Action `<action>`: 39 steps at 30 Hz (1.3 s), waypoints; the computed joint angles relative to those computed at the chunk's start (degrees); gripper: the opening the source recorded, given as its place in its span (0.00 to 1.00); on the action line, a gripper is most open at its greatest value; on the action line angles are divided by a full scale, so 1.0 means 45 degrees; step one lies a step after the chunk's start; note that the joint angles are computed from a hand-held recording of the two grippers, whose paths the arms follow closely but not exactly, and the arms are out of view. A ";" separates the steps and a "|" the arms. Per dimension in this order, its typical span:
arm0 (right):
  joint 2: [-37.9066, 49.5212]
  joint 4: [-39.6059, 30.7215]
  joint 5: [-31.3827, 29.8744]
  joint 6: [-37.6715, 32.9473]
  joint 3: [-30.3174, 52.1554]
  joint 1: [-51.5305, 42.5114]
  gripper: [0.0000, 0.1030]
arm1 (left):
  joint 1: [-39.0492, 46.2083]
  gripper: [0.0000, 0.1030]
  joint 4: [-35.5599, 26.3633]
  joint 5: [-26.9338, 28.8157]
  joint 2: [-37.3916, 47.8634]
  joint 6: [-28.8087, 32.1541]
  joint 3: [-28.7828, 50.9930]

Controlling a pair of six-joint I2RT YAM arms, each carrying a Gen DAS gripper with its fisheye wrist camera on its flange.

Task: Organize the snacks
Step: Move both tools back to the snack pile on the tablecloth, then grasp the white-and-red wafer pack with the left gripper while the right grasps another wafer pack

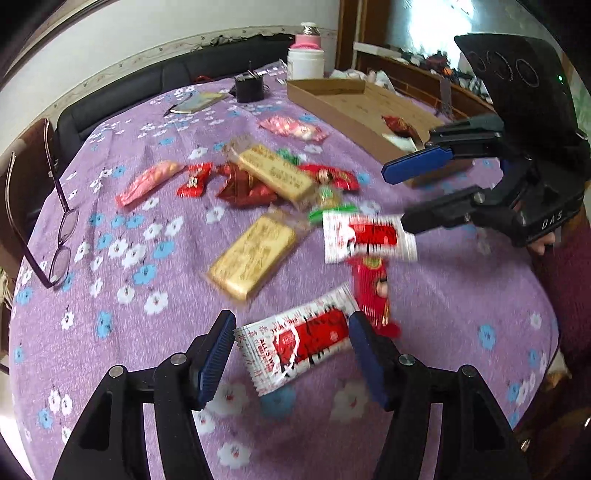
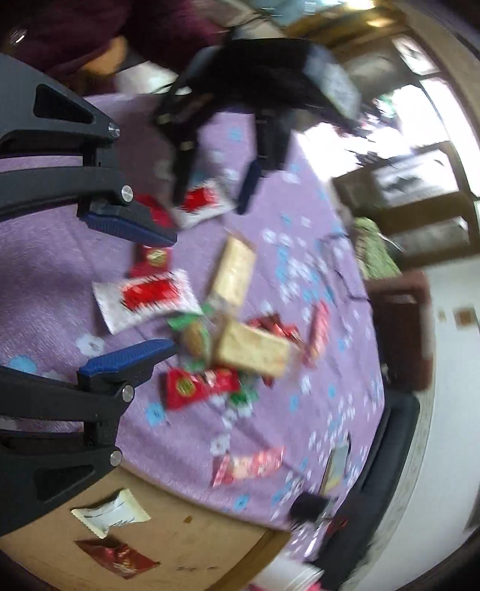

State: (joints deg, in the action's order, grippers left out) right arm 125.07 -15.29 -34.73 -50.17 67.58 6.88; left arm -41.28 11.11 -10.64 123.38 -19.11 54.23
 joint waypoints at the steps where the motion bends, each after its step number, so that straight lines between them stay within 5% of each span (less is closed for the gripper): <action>1: -0.0060 0.0296 0.0465 -0.0185 -0.0258 0.0187 0.50 | -0.0093 0.68 -0.0036 -0.0083 -0.0047 0.0084 -0.0124; 12: 0.0463 0.1745 0.1784 0.0218 -0.0610 0.0671 0.48 | -0.0663 0.70 -0.0584 -0.1312 0.0111 0.0943 0.0077; 18: 0.0530 0.2331 0.1962 0.0686 -0.0688 0.0854 0.18 | -0.0839 0.69 -0.1081 -0.2709 0.1014 0.1126 0.1223; 19: 0.0454 0.2345 0.1882 0.0636 -0.0765 0.0834 0.16 | -0.0796 0.65 -0.1012 -0.2800 0.1067 0.0915 0.1249; 22: 0.0288 0.2274 0.1633 0.0661 -0.0800 0.0757 0.13 | -0.0605 0.31 -0.0890 -0.2441 0.1015 0.0440 0.1153; 24: 0.0286 0.2287 0.1710 0.0638 -0.0815 0.0765 0.13 | -0.0607 0.26 -0.1056 -0.2607 0.0999 0.0210 0.1169; 29: 0.0461 0.2158 0.1914 0.0789 -0.0635 0.0841 0.20 | -0.0611 0.34 -0.1708 -0.2578 0.0939 0.0045 0.1376; 32: 0.0519 0.2306 0.2220 0.0694 -0.0733 0.0962 0.27 | -0.0762 0.74 -0.2212 -0.3858 0.1246 -0.0191 0.1803; 37: 0.0749 0.2389 0.2467 0.0790 -0.0638 0.1036 0.26 | -0.0388 0.76 -0.1399 -0.3332 0.1307 0.0104 0.1584; 39: 0.0681 0.2436 0.2440 0.0668 -0.0743 0.1030 0.21 | -0.0347 0.67 -0.1240 -0.3063 0.1328 0.0058 0.1595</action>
